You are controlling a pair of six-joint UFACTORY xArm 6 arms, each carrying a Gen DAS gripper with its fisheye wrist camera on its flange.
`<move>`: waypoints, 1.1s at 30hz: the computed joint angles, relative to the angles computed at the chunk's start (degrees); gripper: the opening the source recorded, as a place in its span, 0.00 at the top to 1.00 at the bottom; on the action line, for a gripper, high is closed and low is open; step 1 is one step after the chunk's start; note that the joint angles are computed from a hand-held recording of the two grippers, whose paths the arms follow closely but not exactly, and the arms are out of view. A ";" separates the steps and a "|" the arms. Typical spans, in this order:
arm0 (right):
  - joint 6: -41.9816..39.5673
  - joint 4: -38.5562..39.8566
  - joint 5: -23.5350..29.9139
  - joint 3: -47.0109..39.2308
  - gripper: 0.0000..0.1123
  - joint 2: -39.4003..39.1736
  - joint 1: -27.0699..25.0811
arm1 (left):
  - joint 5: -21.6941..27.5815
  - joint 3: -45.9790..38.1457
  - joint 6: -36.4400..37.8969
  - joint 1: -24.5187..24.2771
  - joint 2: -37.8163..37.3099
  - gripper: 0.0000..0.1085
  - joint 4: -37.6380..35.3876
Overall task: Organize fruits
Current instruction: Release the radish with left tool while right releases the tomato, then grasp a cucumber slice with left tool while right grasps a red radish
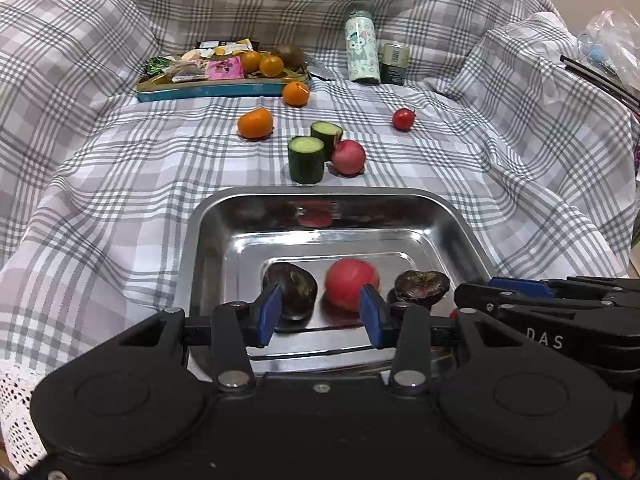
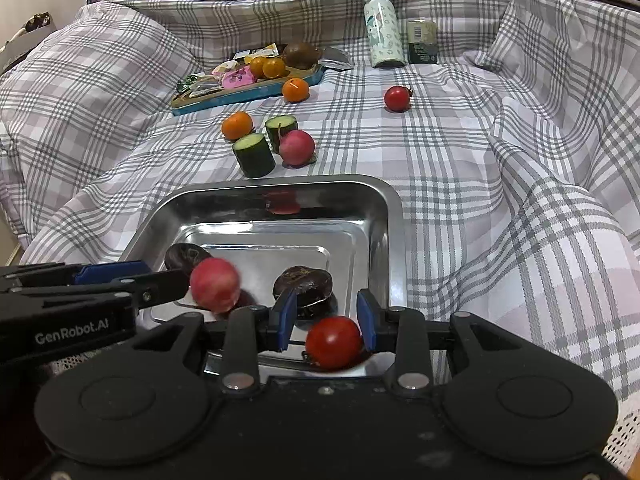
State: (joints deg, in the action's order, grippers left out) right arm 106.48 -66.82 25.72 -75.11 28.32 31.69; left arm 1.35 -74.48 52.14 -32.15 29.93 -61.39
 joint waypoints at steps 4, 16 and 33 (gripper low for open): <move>-0.37 0.08 0.09 -0.34 0.68 0.36 -0.25 | -0.75 -0.53 -1.55 0.26 0.57 0.53 1.37; -0.74 -3.63 1.64 -3.69 0.68 2.14 -1.67 | -2.81 -6.45 0.10 0.85 4.19 0.53 1.87; -3.91 -12.10 3.89 -15.89 0.68 9.49 -6.60 | -0.78 -23.99 -32.71 4.53 18.10 0.53 41.22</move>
State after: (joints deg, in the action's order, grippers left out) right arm 102.57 -78.93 29.61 -91.00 37.81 25.09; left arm 0.57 -98.47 19.43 -27.63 48.03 -20.17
